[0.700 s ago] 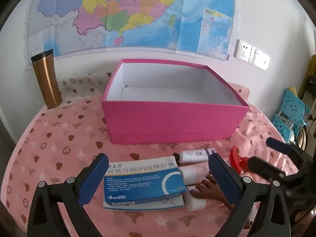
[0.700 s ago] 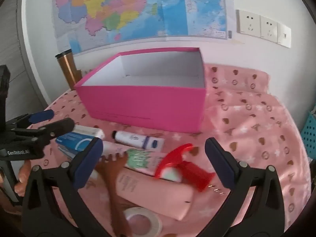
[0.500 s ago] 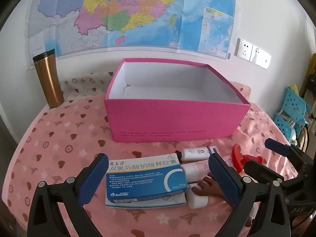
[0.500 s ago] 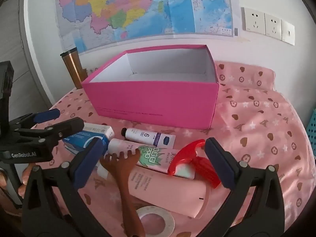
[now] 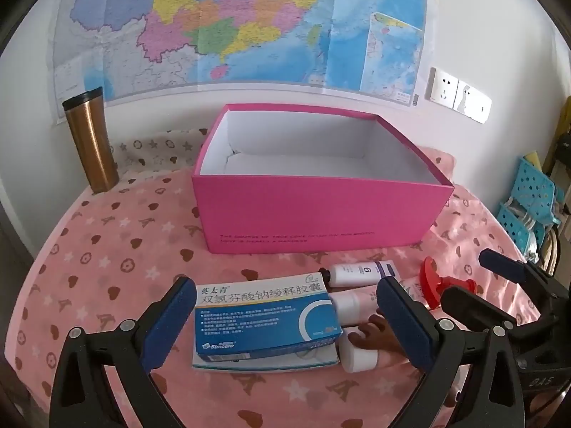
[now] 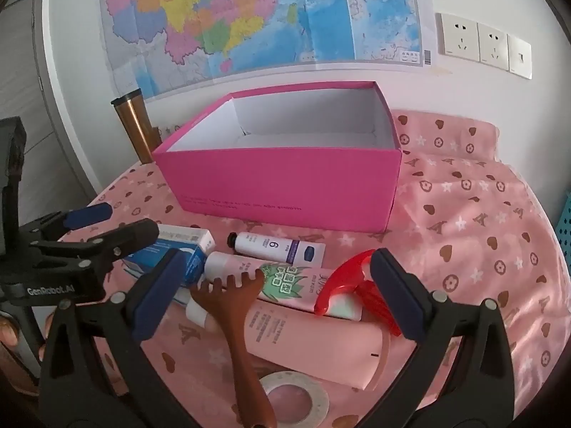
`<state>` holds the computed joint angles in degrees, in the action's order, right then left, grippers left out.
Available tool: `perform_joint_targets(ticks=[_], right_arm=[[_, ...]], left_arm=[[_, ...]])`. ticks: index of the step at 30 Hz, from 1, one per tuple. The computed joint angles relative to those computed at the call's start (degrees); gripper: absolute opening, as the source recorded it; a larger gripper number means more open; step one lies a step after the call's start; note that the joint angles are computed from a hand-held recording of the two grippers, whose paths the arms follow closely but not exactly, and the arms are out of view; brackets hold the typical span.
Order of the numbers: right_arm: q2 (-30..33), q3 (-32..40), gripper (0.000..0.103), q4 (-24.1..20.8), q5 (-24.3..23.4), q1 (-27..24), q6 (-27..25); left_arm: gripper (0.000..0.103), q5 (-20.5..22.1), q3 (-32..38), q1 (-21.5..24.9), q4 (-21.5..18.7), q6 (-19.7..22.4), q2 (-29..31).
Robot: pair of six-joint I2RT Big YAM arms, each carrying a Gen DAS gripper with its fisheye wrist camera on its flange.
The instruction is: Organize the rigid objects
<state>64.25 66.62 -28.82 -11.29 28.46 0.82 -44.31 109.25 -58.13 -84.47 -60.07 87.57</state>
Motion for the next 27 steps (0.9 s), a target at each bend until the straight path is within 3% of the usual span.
perform_joint_targets(ticks=[27], right_arm=[[0.3,0.3,0.103,-0.7,-2.7,-0.5,0.2]], left_arm=[[0.103,0.0,0.9,-0.2,-0.5,0.2,0.7]])
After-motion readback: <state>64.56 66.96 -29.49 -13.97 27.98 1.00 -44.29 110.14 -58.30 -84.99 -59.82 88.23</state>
